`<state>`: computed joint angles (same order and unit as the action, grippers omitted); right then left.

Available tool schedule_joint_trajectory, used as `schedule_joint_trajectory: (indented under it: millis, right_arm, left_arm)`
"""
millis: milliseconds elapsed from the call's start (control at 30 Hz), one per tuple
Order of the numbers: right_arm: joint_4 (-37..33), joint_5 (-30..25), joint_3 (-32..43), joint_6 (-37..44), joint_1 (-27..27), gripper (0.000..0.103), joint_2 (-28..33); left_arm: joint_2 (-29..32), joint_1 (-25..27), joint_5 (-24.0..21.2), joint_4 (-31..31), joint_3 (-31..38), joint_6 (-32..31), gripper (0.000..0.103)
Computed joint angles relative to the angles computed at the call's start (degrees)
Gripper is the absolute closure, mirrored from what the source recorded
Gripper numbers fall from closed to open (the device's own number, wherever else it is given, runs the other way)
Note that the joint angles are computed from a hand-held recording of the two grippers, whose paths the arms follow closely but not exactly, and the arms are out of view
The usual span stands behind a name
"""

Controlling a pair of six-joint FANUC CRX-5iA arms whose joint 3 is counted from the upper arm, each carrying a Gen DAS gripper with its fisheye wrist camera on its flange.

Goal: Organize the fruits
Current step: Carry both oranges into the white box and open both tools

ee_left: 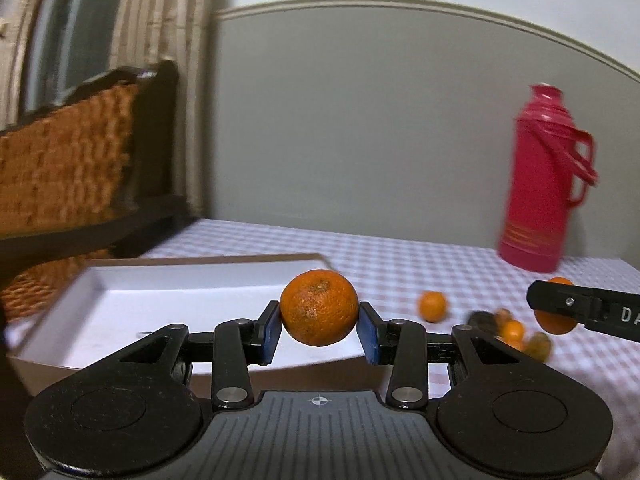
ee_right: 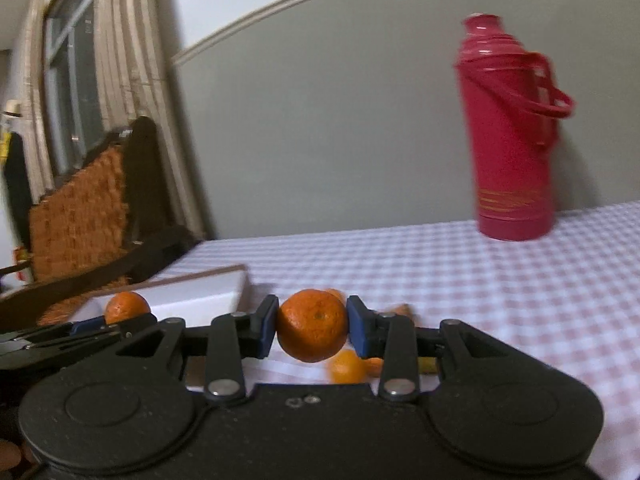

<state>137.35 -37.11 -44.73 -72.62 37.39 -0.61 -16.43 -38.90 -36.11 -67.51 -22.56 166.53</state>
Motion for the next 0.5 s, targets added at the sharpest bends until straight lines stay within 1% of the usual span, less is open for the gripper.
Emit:
schedule_joint_trajectory:
  millis: [133,200,300,400,500]
  right_arm:
    - [6.77,3.37,4.63,-3.00,-1.15,0.074,2.91]
    - [9.11,4.73,7.01,-3.87,-1.39,0.074,4.45]
    - [13.68,8.26,11.29,-6.49,-2.46,0.074,6.90]
    - [16.09,11.31,16.08,-6.71,-2.92,0.074,10.11]
    - [17.58,14.11,19.76,-7.24,-3.32,0.074,12.80]
  left_arm:
    - [-1.38,1.87,-4.25,-2.06,-0.96,2.58,0.062]
    - [-1.94,4.31,-4.91,-1.01,-1.39,2.32,0.062]
    - [-1.76,8.32,-5.76,0.78,-1.42,1.32,0.062]
    - [-0.29,11.04,-7.96,1.65,-0.56,0.65,0.062]
    - [1.08,14.90,-8.15,4.55,0.04,-1.00,0.062]
